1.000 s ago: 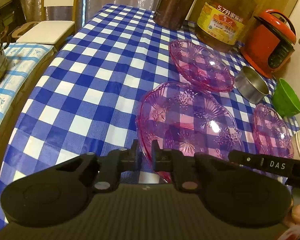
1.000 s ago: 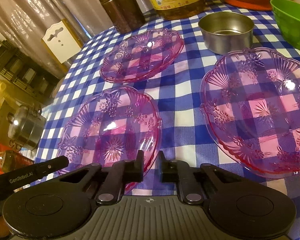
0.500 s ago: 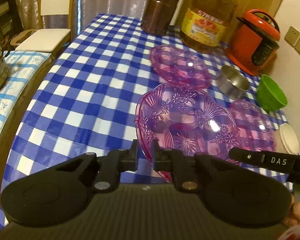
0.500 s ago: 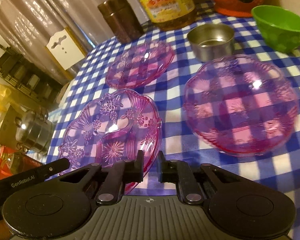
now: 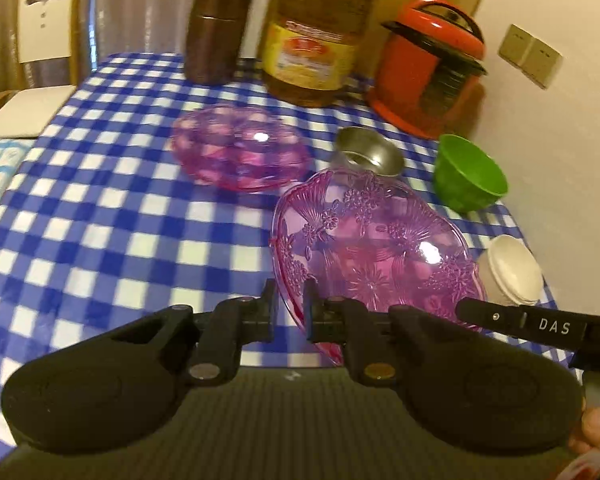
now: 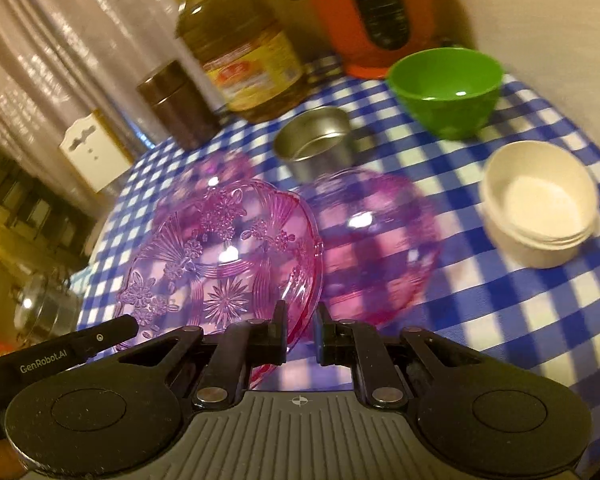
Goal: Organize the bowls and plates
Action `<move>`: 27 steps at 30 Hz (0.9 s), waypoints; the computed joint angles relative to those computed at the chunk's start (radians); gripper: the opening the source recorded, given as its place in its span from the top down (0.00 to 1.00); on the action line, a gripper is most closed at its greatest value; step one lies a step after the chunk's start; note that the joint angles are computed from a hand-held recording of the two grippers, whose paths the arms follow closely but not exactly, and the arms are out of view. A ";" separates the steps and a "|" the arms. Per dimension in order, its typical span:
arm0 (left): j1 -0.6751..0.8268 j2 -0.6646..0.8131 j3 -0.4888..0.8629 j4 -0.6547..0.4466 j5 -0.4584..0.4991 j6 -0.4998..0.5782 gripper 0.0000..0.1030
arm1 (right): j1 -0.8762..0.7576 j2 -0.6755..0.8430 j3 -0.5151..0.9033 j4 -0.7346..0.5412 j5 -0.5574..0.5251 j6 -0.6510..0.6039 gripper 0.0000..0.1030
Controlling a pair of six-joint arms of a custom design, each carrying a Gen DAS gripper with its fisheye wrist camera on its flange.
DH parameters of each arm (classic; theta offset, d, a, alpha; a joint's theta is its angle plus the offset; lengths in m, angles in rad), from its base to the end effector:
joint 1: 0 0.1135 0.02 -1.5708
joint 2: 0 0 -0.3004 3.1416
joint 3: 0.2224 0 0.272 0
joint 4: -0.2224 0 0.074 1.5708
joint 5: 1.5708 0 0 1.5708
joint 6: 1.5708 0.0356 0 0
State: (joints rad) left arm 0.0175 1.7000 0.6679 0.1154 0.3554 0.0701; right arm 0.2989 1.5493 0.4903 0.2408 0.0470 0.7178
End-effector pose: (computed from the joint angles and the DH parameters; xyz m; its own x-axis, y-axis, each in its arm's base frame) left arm 0.3118 -0.0069 0.1292 -0.7778 0.0521 -0.6263 0.2504 0.9397 -0.2329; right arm 0.2592 0.0781 0.1319 -0.6987 0.4722 -0.5374 0.2604 0.8676 0.4238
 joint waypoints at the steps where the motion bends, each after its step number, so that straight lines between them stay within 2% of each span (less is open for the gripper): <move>1: -0.021 0.009 0.006 0.007 -0.007 -0.010 0.89 | -0.019 -0.006 -0.007 0.001 -0.005 -0.008 0.87; 12: -0.164 0.142 0.089 0.058 -0.060 -0.106 0.89 | -0.180 0.044 -0.023 0.053 -0.042 -0.075 0.87; 27: -0.232 0.257 0.168 0.077 -0.122 -0.114 0.89 | -0.223 0.166 0.023 0.104 -0.018 -0.165 0.87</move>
